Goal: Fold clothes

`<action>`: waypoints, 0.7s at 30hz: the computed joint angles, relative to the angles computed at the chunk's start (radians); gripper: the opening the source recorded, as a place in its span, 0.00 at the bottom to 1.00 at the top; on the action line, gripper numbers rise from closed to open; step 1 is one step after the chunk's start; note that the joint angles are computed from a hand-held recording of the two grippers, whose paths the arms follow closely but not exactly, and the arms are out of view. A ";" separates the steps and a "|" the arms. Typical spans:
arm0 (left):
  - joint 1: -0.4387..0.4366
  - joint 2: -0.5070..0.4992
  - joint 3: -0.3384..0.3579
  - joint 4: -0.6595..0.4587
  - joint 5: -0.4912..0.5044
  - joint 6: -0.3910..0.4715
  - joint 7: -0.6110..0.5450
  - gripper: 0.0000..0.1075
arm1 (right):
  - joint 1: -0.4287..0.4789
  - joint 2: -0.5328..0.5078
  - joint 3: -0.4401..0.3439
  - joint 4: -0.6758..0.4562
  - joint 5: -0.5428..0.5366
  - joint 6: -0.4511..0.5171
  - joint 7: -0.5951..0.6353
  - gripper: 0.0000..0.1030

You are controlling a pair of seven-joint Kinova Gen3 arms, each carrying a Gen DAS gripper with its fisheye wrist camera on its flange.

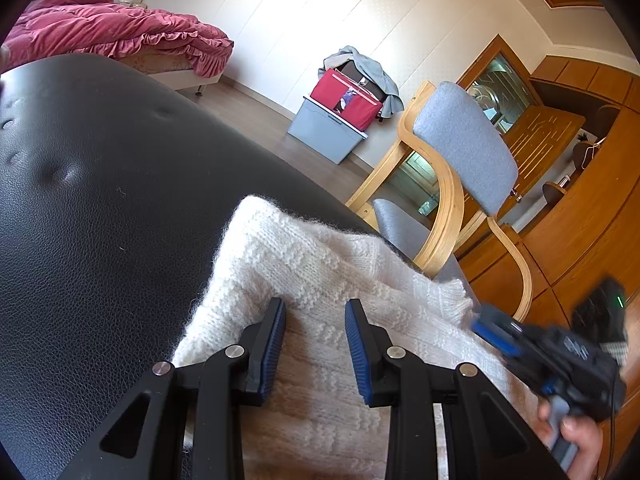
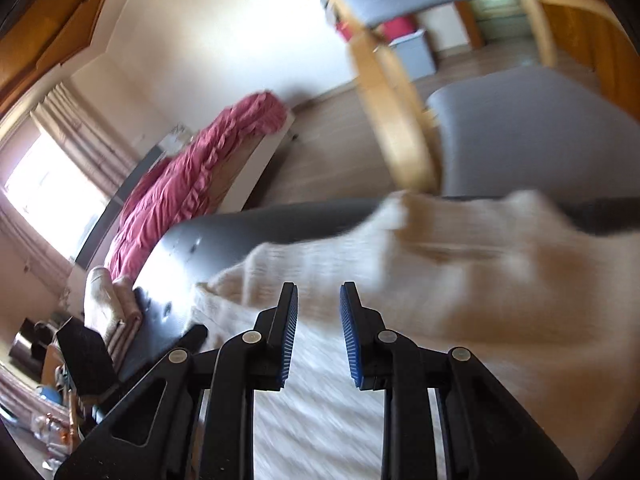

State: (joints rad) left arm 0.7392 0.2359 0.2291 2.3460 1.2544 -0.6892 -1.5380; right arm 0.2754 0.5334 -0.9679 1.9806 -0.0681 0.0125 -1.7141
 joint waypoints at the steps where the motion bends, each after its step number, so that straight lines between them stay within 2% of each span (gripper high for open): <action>1: 0.001 0.001 0.000 -0.001 0.002 -0.002 -0.001 0.28 | -0.046 0.018 0.028 -0.038 0.019 0.031 -0.014 0.24; 7: 0.005 0.005 0.002 -0.005 0.015 -0.007 -0.013 0.28 | -0.324 0.075 0.225 -0.251 0.242 0.190 -0.228 0.24; 8: 0.006 0.005 0.002 -0.009 0.024 -0.007 -0.023 0.28 | -0.371 0.077 0.272 -0.273 0.283 0.207 -0.265 0.20; 9: 0.006 0.004 0.002 -0.011 0.032 -0.006 -0.034 0.28 | -0.408 0.066 0.318 -0.277 0.324 0.209 -0.306 0.07; 10: 0.006 0.003 0.002 -0.013 0.039 -0.005 -0.043 0.28 | -0.444 0.055 0.364 -0.275 0.350 0.202 -0.344 0.01; 12: 0.003 0.002 0.004 -0.013 0.039 -0.004 -0.042 0.28 | -0.512 0.030 0.451 -0.262 0.356 0.180 -0.407 0.01; 14: 0.002 0.000 0.006 -0.012 0.040 -0.005 -0.040 0.28 | -0.574 -0.003 0.520 -0.248 0.346 0.173 -0.406 0.03; 15: 0.002 0.000 0.007 -0.013 0.044 -0.005 -0.044 0.28 | -0.597 -0.023 0.545 -0.230 0.349 0.153 -0.390 0.07; 17: 0.002 0.000 0.008 -0.014 0.049 -0.005 -0.050 0.28 | -0.603 -0.035 0.540 -0.225 0.328 0.138 -0.327 0.07; 19: 0.000 0.000 0.008 -0.010 0.037 -0.007 -0.037 0.28 | -0.613 -0.019 0.522 -0.261 0.355 0.187 -0.315 0.07; 21: -0.002 0.002 0.008 -0.004 0.019 -0.008 -0.018 0.28 | -0.667 0.008 0.568 -0.314 0.403 0.263 -0.367 0.05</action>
